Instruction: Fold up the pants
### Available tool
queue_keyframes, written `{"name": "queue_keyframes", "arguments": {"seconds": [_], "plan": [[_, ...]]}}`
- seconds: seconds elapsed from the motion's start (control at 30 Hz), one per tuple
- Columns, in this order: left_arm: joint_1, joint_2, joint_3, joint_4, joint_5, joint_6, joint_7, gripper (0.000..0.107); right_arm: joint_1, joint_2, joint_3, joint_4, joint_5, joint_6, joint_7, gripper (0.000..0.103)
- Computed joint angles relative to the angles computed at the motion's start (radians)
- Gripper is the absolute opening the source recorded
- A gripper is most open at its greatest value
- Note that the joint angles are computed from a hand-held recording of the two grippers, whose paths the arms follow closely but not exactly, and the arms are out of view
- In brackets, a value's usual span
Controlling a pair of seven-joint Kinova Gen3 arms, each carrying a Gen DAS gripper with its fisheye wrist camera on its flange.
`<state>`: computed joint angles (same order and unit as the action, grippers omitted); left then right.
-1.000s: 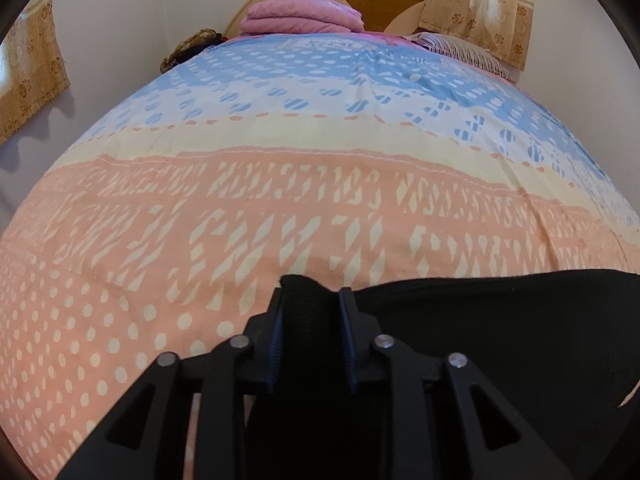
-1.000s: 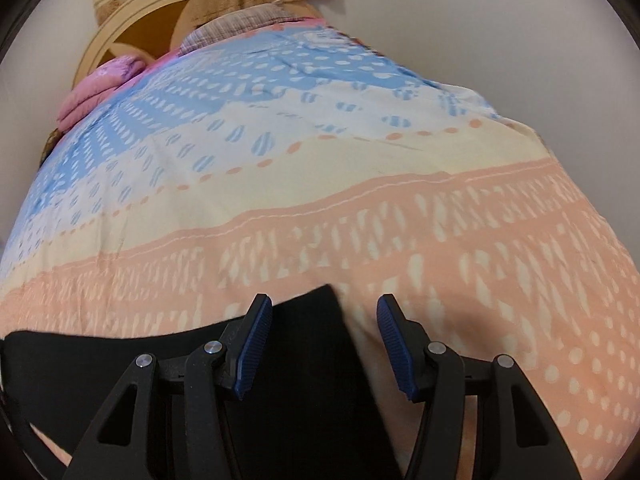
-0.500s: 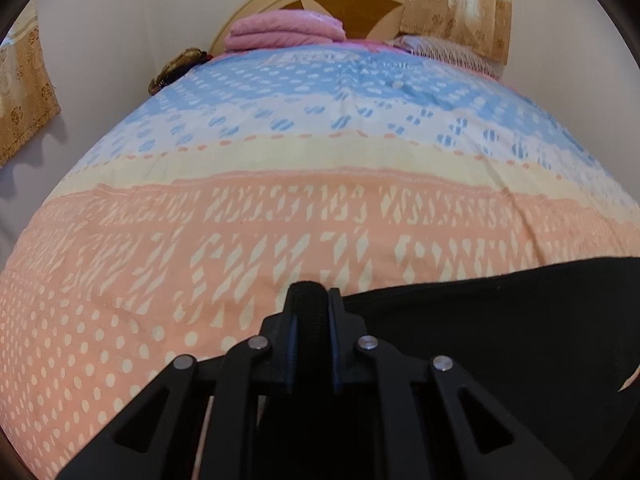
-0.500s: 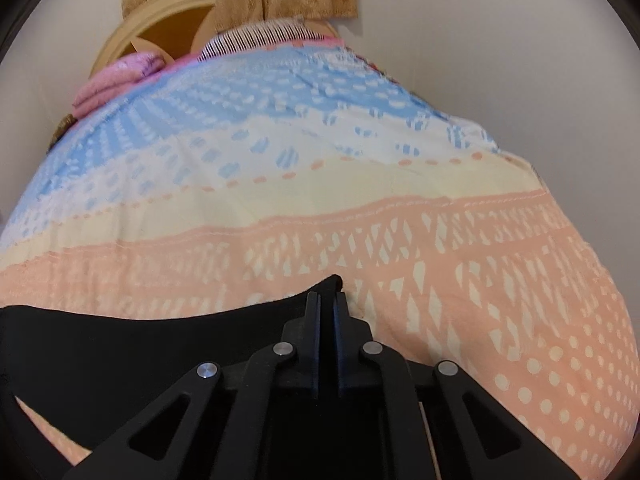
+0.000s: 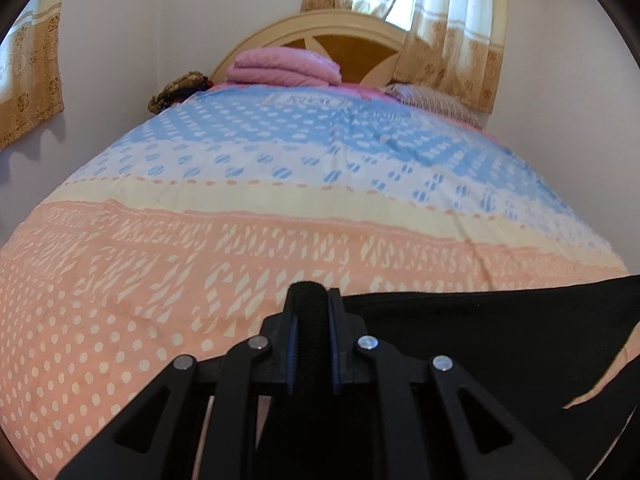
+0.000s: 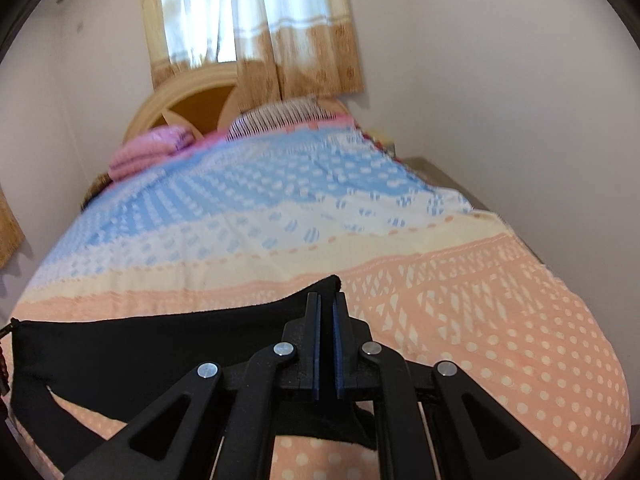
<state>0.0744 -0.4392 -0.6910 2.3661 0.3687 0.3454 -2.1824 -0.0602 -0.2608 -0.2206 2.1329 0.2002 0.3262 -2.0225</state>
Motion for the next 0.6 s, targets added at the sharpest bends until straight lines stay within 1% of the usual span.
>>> {"name": "queue_keyframes", "arguments": {"seconds": [0.03,0.1,0.27,0.33,0.4,0.5,0.6], "plan": [[0.025,-0.026,-0.031,0.004,0.011,-0.001,-0.013,0.013,0.003,-0.024,-0.002,0.017,0.001,-0.013,-0.005,0.004],[0.042,-0.069,-0.064,0.008,0.007,0.011,-0.018,0.013,0.007,-0.073,0.001,0.049,-0.009,-0.037,-0.004,0.004],[0.063,-0.194,-0.098,0.031,-0.05,0.032,-0.001,0.013,-0.027,-0.194,0.053,0.123,-0.08,-0.066,0.044,0.004],[0.053,-0.24,-0.094,0.039,-0.081,0.049,0.017,0.013,-0.047,-0.242,0.075,0.149,-0.111,-0.063,0.067,0.004],[0.052,-0.304,-0.108,0.049,-0.112,0.074,0.028,0.013,-0.086,-0.302,0.116,0.177,-0.146,-0.044,0.095,0.004],[0.045,-0.389,-0.13,0.06,-0.163,0.115,0.046,0.013,-0.111,-0.375,0.143,0.211,-0.183,-0.013,0.13,0.004],[0.03,-0.489,-0.155,0.069,-0.223,0.18,0.056,0.013,-0.137,-0.455,0.177,0.253,-0.221,0.014,0.158,0.004]]}}
